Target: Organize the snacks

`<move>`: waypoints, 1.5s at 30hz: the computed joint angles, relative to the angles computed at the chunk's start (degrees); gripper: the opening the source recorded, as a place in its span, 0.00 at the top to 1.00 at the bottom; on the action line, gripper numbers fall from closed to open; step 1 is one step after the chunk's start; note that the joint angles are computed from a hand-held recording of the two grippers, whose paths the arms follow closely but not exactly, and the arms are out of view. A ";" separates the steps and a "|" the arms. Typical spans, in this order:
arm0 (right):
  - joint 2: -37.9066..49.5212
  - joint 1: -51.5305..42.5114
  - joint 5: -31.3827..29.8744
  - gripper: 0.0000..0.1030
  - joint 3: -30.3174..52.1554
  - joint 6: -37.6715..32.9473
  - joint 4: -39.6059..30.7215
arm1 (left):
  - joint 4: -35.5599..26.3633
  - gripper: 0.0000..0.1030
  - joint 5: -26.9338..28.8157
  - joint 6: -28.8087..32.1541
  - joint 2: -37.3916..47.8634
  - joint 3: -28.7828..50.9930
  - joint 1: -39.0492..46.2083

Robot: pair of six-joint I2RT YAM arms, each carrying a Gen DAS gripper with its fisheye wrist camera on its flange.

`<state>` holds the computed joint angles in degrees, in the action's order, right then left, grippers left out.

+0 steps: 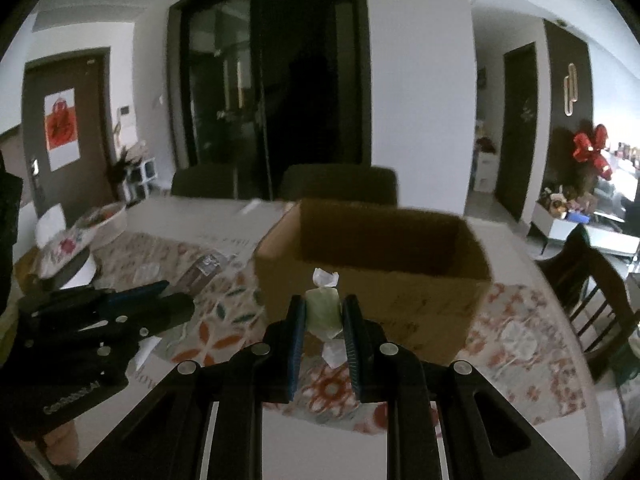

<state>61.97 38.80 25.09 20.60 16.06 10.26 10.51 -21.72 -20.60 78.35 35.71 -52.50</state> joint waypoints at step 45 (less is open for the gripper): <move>10.91 -22.85 -11.05 0.46 12.79 -4.39 -1.97 | -9.78 0.28 -6.82 7.49 19.02 27.02 4.19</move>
